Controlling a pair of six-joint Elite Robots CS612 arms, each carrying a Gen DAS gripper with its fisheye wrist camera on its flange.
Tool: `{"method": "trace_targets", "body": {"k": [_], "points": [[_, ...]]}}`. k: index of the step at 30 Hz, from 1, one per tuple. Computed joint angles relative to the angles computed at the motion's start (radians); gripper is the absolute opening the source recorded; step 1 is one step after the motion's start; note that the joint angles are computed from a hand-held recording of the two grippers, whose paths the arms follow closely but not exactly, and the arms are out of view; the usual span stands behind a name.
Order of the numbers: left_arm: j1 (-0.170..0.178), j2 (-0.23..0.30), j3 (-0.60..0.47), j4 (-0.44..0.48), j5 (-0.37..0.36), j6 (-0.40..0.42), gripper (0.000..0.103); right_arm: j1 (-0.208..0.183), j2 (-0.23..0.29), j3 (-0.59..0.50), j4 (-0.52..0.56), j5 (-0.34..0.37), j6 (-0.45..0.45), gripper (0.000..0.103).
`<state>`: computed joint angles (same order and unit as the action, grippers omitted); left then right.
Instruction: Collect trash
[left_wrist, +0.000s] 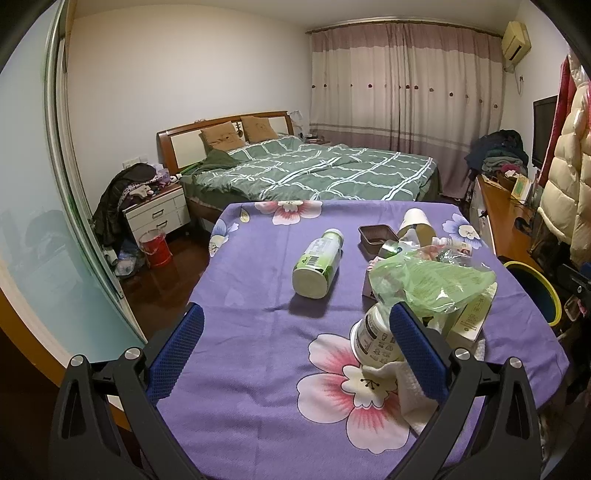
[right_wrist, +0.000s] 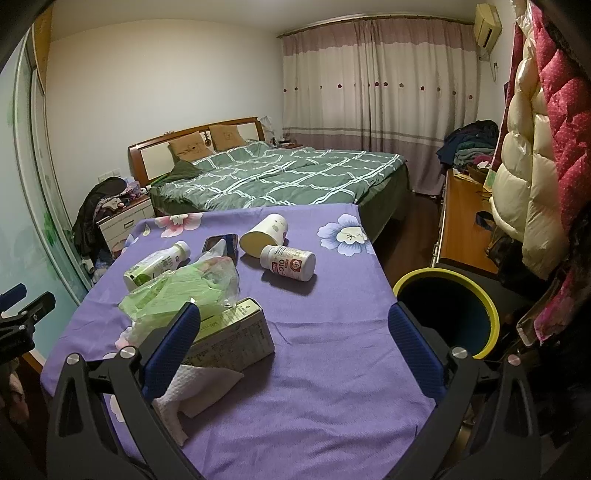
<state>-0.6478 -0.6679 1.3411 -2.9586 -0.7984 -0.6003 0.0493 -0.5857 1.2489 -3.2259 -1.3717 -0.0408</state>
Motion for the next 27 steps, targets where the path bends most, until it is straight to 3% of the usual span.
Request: {"method": "trace_targets", "body": {"k": [27], "points": [[0.009,0.015,-0.025,0.021,-0.021,-0.003,0.099,0.007,0.017,-0.032,0.037,-0.005,-0.012,0.097]]}}
